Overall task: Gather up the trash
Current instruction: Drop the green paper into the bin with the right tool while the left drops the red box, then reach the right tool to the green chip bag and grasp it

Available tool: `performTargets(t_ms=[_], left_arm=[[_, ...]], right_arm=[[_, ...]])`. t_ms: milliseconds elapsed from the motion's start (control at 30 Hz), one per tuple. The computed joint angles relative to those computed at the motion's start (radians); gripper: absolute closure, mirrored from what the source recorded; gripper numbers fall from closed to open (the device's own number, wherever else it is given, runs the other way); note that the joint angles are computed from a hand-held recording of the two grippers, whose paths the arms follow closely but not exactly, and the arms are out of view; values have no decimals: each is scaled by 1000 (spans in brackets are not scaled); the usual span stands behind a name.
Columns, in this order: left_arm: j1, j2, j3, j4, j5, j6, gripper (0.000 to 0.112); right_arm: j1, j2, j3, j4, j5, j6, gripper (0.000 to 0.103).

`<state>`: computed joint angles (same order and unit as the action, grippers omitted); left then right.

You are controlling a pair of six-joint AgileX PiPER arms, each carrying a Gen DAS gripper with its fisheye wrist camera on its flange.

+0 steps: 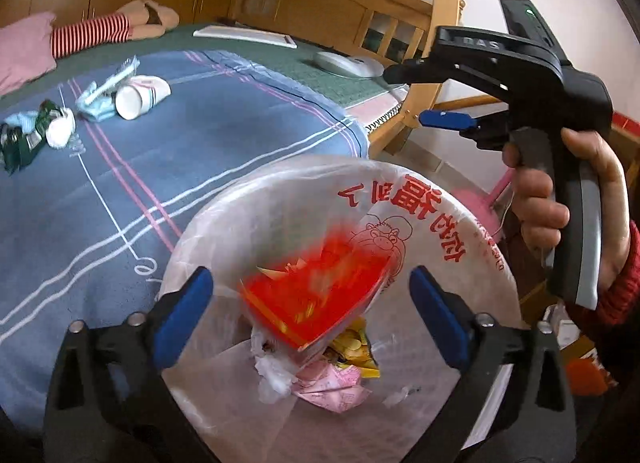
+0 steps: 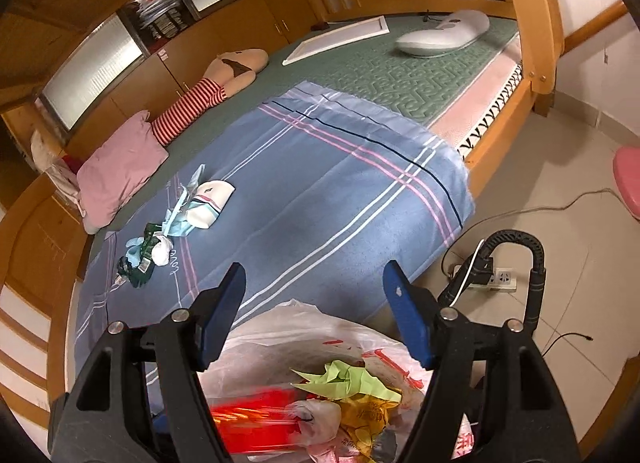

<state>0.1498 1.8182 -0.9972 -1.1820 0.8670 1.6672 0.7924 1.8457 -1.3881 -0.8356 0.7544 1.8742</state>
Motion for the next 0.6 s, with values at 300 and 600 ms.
performTargets(t_ms=[300,600], left_arm=[[12,-67,35,-277,-418,138,13],[126,124,-315,195,-750,-451,13]], right_arm=[[-3,46,-42,51,-4,-56,32],[-37,232,-341,271,10,-373,32]])
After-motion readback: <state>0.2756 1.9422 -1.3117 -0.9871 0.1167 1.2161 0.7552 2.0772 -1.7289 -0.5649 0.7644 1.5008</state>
